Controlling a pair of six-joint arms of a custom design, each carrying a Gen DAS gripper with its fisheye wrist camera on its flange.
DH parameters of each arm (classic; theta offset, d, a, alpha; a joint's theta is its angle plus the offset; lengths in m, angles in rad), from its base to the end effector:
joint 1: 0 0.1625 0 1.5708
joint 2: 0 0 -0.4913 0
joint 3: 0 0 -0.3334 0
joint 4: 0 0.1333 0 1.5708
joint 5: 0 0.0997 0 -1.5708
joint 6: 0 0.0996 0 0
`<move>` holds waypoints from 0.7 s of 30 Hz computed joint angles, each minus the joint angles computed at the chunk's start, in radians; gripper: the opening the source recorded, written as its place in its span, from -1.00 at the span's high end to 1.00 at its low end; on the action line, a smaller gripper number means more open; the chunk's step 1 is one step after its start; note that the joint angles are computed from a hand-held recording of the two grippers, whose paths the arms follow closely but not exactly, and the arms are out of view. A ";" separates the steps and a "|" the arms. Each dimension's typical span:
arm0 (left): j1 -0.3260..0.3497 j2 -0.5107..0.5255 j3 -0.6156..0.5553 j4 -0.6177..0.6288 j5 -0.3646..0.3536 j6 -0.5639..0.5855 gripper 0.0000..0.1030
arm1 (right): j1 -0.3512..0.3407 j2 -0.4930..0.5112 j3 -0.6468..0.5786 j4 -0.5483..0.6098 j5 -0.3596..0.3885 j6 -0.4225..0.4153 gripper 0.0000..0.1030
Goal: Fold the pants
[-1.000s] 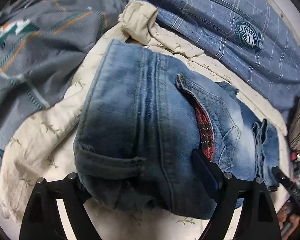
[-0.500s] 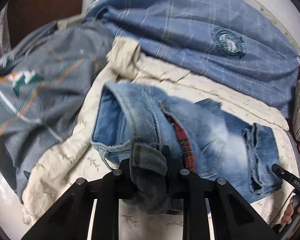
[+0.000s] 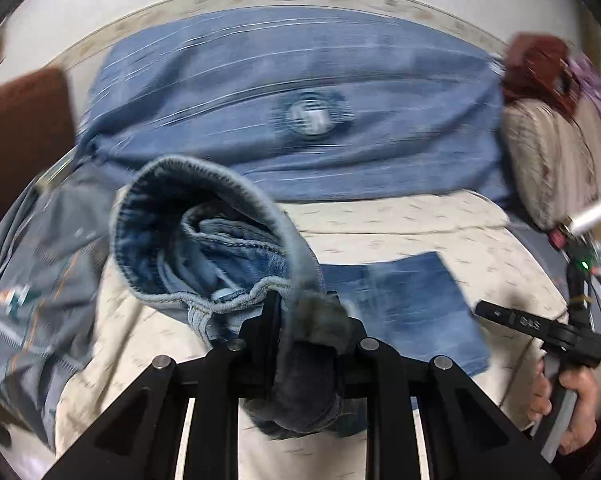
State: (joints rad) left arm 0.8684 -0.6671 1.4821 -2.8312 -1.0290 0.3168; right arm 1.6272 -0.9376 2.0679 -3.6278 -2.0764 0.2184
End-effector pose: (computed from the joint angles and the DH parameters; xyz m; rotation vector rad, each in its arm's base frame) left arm -0.3380 -0.6852 0.1898 1.1280 2.3543 -0.7177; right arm 0.1166 -0.5567 0.2844 -0.5179 -2.4374 1.3105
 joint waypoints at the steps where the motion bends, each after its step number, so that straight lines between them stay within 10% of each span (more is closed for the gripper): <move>1: -0.014 0.014 -0.002 0.009 -0.009 0.004 0.57 | -0.010 -0.011 0.012 -0.006 0.014 0.016 0.33; 11: -0.085 0.171 0.010 0.079 -0.023 0.039 0.80 | -0.096 -0.109 0.122 -0.099 0.079 0.106 0.34; 15: -0.081 0.125 0.049 0.067 -0.102 0.041 0.70 | -0.133 -0.131 0.157 -0.168 0.233 0.085 0.34; 18: -0.072 0.056 0.066 0.067 -0.244 0.111 0.23 | -0.144 -0.126 0.162 -0.210 0.366 0.042 0.25; 19: -0.076 0.041 0.082 0.039 -0.252 0.140 -0.19 | -0.153 -0.122 0.162 -0.214 0.430 0.038 -0.06; 21: -0.083 0.013 0.130 -0.103 -0.245 0.223 -0.41 | -0.170 -0.104 0.154 -0.217 0.565 0.043 -0.37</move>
State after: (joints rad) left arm 0.7856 -0.6546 1.6116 -2.9344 -1.2740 0.5400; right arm 1.4577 -1.0419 2.2219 -3.8447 -1.5117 0.2611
